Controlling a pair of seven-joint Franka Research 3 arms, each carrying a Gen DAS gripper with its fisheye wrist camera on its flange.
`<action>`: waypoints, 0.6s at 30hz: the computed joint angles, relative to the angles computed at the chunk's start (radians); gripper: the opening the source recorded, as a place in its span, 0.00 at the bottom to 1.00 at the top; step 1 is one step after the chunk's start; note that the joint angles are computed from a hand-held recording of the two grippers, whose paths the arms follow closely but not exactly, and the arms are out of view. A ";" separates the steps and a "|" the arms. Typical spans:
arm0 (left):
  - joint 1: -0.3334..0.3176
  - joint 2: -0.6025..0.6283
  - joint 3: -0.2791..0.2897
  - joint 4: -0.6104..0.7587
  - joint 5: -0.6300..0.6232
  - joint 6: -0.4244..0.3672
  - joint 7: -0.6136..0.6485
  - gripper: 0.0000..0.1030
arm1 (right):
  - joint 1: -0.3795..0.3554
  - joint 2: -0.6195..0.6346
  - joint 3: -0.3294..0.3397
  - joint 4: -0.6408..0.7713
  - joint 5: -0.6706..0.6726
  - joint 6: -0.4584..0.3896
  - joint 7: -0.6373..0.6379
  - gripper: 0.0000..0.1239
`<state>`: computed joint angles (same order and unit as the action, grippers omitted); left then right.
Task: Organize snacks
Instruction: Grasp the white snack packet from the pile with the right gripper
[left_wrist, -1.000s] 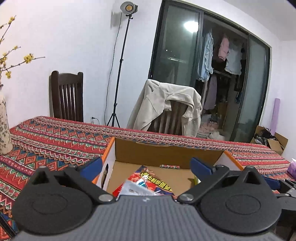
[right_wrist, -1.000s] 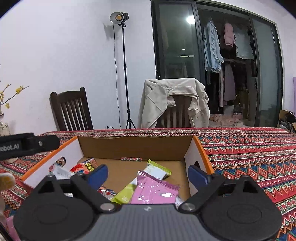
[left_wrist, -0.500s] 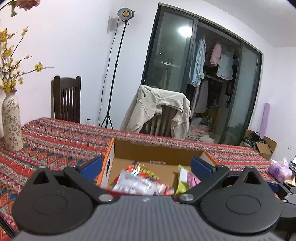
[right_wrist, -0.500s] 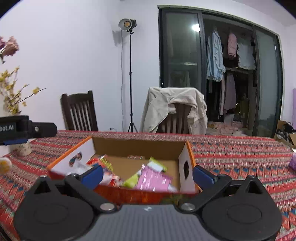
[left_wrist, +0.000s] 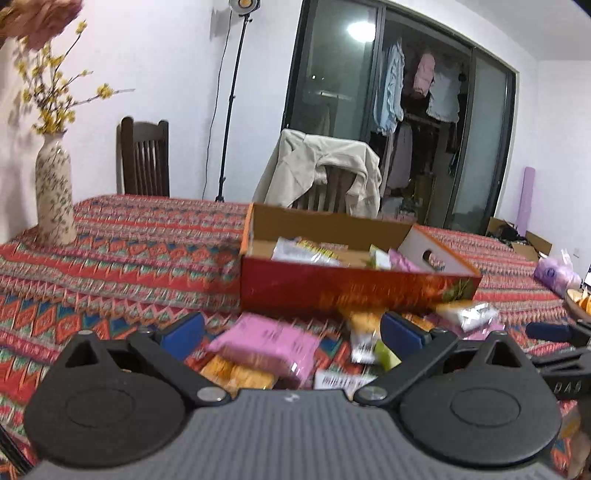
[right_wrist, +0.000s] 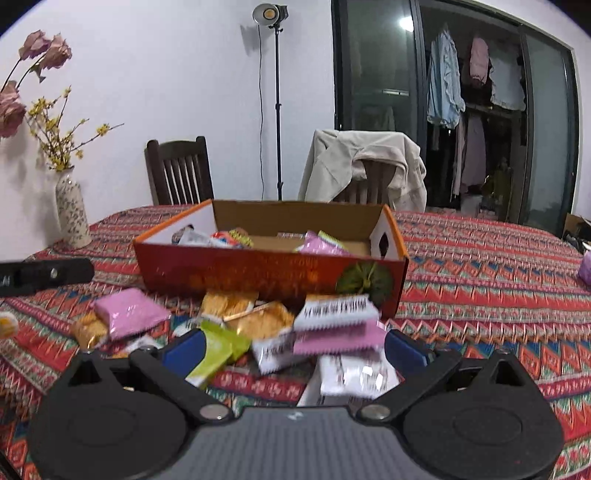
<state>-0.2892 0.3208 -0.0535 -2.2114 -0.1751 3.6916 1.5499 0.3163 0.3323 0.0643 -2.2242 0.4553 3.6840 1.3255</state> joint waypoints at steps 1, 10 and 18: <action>0.004 -0.002 -0.001 -0.009 0.003 0.005 -0.004 1.00 | 0.002 0.000 0.001 -0.007 0.006 0.007 0.003 0.83; -0.019 0.023 0.017 0.015 -0.069 0.020 0.023 1.00 | 0.058 0.000 -0.033 0.007 0.140 0.005 -0.080 0.83; -0.013 0.071 0.031 0.079 -0.079 -0.040 -0.009 1.00 | 0.130 0.044 -0.091 0.099 0.352 -0.039 -0.270 0.81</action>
